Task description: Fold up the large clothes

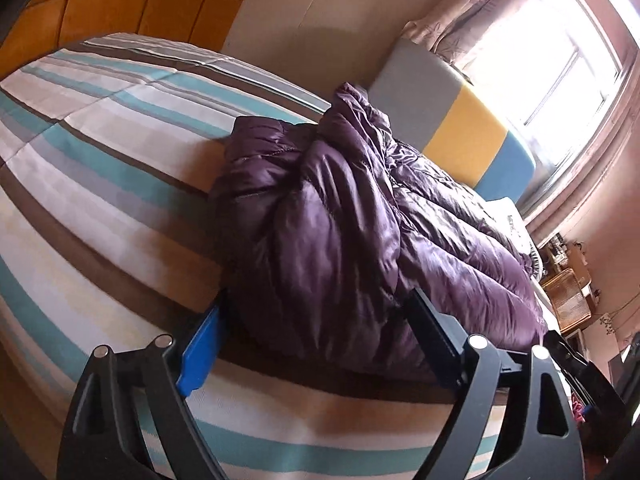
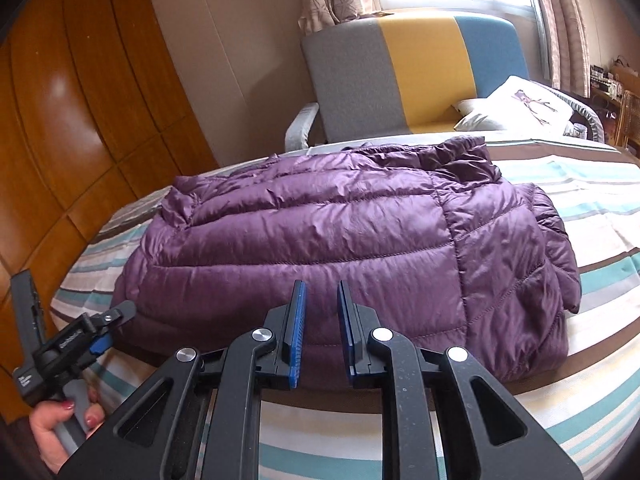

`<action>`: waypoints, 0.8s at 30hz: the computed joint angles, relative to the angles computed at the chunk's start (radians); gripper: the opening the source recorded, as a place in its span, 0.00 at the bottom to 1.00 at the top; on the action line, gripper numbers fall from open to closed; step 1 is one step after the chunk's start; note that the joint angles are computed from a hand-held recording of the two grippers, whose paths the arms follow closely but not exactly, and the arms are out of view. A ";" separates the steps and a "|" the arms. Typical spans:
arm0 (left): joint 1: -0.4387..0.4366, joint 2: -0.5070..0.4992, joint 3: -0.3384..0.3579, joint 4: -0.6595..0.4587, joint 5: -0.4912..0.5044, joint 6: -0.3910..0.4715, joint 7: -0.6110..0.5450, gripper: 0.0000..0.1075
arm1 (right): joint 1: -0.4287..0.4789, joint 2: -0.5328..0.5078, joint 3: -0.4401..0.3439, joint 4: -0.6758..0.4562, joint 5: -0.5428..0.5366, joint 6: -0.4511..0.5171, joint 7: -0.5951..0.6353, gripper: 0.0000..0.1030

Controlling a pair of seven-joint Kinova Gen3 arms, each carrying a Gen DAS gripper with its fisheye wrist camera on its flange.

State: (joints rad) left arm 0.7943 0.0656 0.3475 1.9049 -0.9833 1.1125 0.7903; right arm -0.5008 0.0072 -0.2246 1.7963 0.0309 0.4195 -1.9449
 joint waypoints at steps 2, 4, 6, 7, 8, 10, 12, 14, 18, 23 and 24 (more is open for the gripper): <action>-0.002 -0.001 -0.003 0.008 -0.026 -0.016 0.030 0.84 | -0.005 0.007 -0.003 -0.011 0.004 0.016 0.010 0.17; 0.003 0.000 -0.003 0.019 -0.053 -0.018 0.093 0.86 | -0.014 0.015 -0.005 -0.025 0.029 0.038 -0.004 0.17; 0.000 -0.004 -0.005 0.031 -0.072 -0.033 0.141 0.87 | -0.020 0.012 -0.005 -0.024 0.046 0.034 -0.024 0.17; -0.004 -0.006 -0.006 0.031 -0.072 -0.038 0.149 0.88 | -0.024 0.011 -0.006 -0.023 0.061 0.032 -0.043 0.17; -0.008 -0.008 -0.006 0.033 -0.076 -0.043 0.154 0.88 | -0.025 0.012 -0.007 -0.025 0.061 0.034 -0.045 0.17; -0.009 -0.008 -0.002 0.030 -0.081 -0.038 0.159 0.88 | -0.028 0.017 -0.008 -0.034 0.056 0.047 -0.043 0.17; -0.005 -0.003 0.003 0.021 -0.072 -0.011 0.162 0.88 | -0.033 0.020 -0.008 -0.043 0.062 0.057 -0.047 0.17; -0.005 0.007 0.002 -0.003 -0.027 0.031 0.132 0.89 | -0.043 0.030 -0.010 -0.061 0.098 0.083 -0.065 0.17; -0.016 -0.015 -0.011 0.020 -0.007 0.008 0.174 0.89 | -0.054 0.035 -0.006 -0.077 0.115 0.091 -0.088 0.17; -0.031 -0.021 0.009 0.047 -0.094 -0.044 0.240 0.93 | -0.064 0.054 -0.005 -0.100 0.131 0.100 -0.089 0.17; -0.031 -0.012 0.010 0.035 -0.089 -0.032 0.227 0.93 | -0.067 0.066 -0.004 -0.109 0.132 0.108 -0.087 0.17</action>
State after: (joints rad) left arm 0.7638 0.0541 0.3575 1.9400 -1.0725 1.0804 1.0168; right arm -0.5676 0.0730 -0.2285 1.6874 0.1626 0.5270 -2.0317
